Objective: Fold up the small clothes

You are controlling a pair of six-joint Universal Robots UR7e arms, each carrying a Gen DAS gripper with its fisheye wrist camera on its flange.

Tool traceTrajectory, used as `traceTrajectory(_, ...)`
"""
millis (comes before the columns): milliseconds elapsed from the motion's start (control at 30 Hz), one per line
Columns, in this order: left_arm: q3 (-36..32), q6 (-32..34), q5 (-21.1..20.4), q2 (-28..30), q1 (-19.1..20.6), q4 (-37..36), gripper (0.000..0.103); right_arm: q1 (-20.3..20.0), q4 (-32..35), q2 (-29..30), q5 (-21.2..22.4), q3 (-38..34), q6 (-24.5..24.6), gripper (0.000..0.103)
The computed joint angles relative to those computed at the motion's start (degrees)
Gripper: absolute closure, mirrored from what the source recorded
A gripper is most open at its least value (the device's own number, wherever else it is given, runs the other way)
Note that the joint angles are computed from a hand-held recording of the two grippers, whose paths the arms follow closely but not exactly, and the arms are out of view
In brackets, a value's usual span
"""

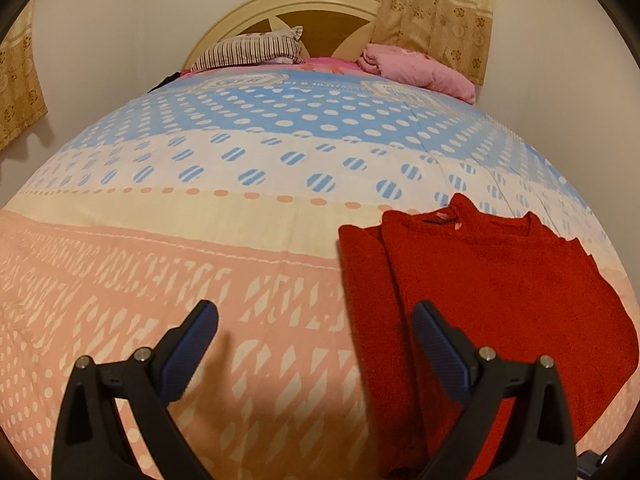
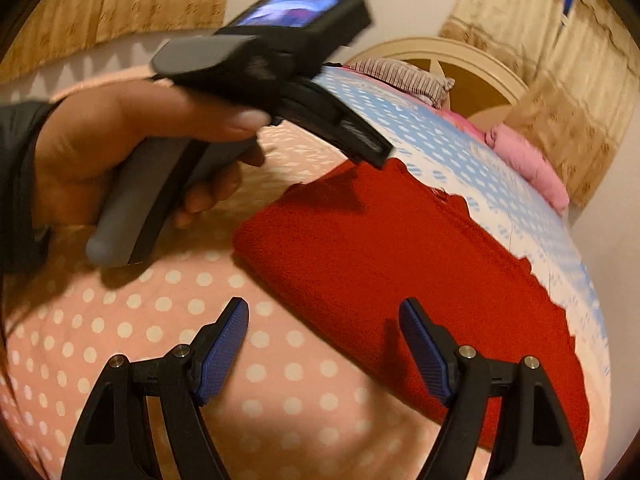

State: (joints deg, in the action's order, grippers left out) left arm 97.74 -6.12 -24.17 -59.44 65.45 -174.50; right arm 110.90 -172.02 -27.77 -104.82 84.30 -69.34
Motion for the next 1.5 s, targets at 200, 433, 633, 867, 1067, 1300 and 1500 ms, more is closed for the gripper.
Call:
traceTrajectory(200,-1.2,-1.1,-1.2,0.7,0.7,2.2,0.003,0.5,-3.0,1.9,-1.2,-0.9,-1.0,0.025)
traceTrajectory(433,-2.4,-2.7,-2.5,1.1,1.6,4.7,0.003,0.8,-4.2,3.2,-2.0,-1.9,-0.9,0.025)
traceTrajectory(633,-3.8,-2.5,-4.3,1.6,2.2,5.7,0.003,1.2,-7.0,4.0,-3.1,-1.7,-0.8,0.025)
traceTrajectory(867,-4.8,-2.2,-9.4,1.5,3.3,6.3,0.003,1.7,-12.8,5.4,-4.0,-1.0,-4.4,0.025)
traceTrajectory(1067,-5.4,-3.1,-14.6,1.2,4.5,5.4,0.005,1.9,-13.5,6.0,-4.4,-1.4,-4.7,0.025)
traceTrajectory(1300,-5.9,-2.0,-20.7,0.7,5.7,6.1,0.040,2.0,-13.5,6.1,-4.5,-1.2,-4.0,0.025)
traceTrajectory(1500,-5.5,-3.7,-23.6,0.0,6.5,5.0,0.052,2.1,-14.9,6.0,-3.9,-0.2,-5.8,0.040)
